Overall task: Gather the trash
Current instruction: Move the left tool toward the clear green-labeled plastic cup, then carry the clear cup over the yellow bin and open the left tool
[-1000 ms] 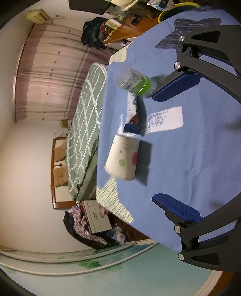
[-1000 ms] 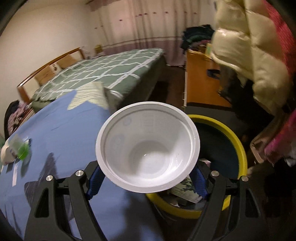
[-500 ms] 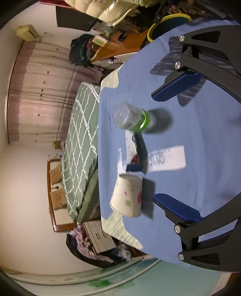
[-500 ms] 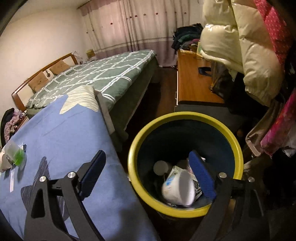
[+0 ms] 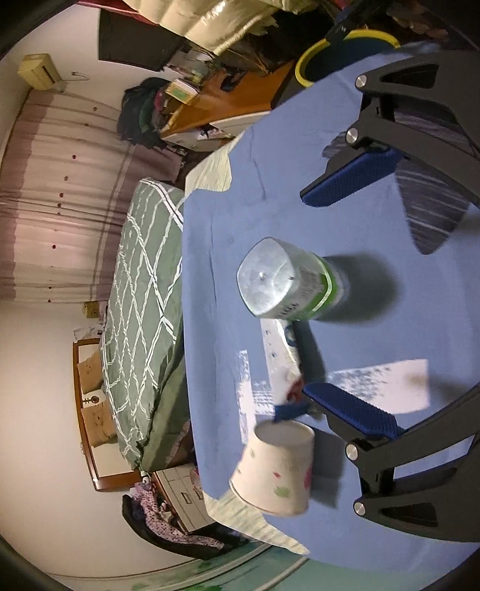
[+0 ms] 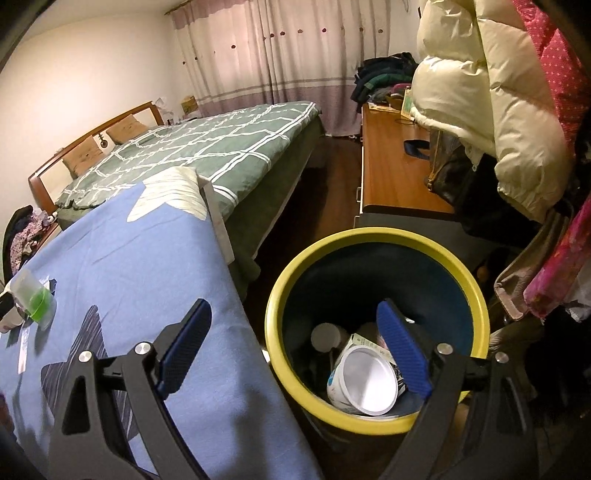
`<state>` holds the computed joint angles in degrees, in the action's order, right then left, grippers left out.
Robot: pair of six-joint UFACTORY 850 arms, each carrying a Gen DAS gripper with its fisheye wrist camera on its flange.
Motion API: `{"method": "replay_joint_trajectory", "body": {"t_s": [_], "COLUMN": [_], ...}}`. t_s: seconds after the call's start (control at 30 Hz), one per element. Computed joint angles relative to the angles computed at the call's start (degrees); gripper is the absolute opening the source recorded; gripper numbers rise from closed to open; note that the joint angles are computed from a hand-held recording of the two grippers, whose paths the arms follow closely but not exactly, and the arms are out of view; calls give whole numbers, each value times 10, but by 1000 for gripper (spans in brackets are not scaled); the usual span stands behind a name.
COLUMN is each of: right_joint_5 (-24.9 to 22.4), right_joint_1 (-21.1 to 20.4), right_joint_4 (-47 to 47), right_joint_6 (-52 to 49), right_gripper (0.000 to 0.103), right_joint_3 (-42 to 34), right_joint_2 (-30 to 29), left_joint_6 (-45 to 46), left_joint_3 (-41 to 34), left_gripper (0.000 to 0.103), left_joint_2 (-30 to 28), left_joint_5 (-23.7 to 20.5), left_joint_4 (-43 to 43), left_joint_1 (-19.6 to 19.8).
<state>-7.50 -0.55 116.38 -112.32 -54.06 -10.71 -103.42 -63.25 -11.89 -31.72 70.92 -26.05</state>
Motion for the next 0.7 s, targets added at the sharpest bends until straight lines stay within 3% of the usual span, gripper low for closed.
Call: {"method": "replay_joint_trajectory", "body": {"t_s": [0.17, 0.33, 0.43, 0.5, 0.57, 0.7], "right_joint_5": [-4, -5, -8, -9, -9, -27], "right_joint_1": [-3, -3, -2, -3, -3, -7], "right_joint_4": [-87, -93, -107, -114, -90, 38], "right_joint_6": [86, 90, 105, 112, 88, -39], "right_gripper": [86, 86, 86, 86, 86, 86], "right_joint_3": [-6, -7, -7, -7, -5, 9], "right_joint_2": [-5, -6, -8, -8, -6, 4], "left_joint_6": [28, 46, 65, 76, 75, 73], "left_joint_3": [-37, -58, -67, -68, -67, -65], "left_gripper": [87, 81, 72, 60, 55, 55], "left_joint_2": [-37, -59, -69, -73, -72, -70], "left_joint_5": [7, 19, 28, 37, 44, 45], "left_joint_4": [-12, -25, -34, -44, -47, -42], "left_joint_1": [14, 28, 33, 36, 35, 30]}}
